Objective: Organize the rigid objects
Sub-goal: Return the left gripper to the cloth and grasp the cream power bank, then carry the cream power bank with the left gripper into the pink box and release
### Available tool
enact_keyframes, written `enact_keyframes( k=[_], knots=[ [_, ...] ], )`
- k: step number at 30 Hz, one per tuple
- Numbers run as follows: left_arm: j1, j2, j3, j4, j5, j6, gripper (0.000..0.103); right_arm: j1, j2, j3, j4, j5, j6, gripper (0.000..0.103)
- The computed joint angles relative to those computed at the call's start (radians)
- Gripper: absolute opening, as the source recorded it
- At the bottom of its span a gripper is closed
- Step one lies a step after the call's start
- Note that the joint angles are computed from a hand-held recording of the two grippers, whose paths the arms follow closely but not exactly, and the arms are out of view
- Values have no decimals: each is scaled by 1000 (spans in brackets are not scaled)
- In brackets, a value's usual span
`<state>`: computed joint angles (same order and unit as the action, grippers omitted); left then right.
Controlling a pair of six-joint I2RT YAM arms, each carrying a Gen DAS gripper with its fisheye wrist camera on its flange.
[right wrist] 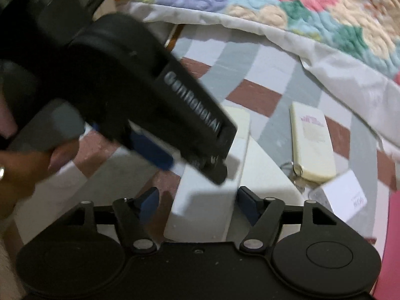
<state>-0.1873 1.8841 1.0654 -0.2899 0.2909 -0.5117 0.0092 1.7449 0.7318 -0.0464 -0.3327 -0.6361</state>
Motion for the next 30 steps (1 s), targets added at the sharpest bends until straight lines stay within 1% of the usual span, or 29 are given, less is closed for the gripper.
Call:
enact_keyframes(
  k=[1,2,3,4,6,9,13,16,19,24,26,30],
  knots=[
    [12,-1,-12,19,30,-13,42,13,6,-10,39,22,9,77],
    [31,2,-26,45,97,-37,30,24,12,-22,80,38,15,77],
    [37,3,-28,45,118,-51,29,32,17,-32,116,54,11,73],
    [35,-2,-31,42,112,-49,29,40,13,-43,148,78,12,63],
    [16,-20,-45,47,84,-37,29,41,11,-18,100,84,32,63],
    [-33,-36,-49,43,30,-32,28,19,11,-6,73,65,43,63],
    [-90,-66,-63,56,-8,-18,29,-55,1,26,-5,-7,55,63],
    [-139,-95,-81,80,-30,37,29,-127,-22,51,-79,-65,58,63],
    [-178,-122,-84,78,-32,51,28,-183,-55,76,-161,-91,39,63],
    [-219,-195,-109,82,-7,49,29,-271,-145,98,-297,-136,-36,63],
    [-246,-226,-114,83,-17,48,27,-294,-195,106,-352,-135,-76,62],
    [-296,-290,-129,86,-44,57,27,-346,-292,91,-423,-143,-157,62]
  ],
)
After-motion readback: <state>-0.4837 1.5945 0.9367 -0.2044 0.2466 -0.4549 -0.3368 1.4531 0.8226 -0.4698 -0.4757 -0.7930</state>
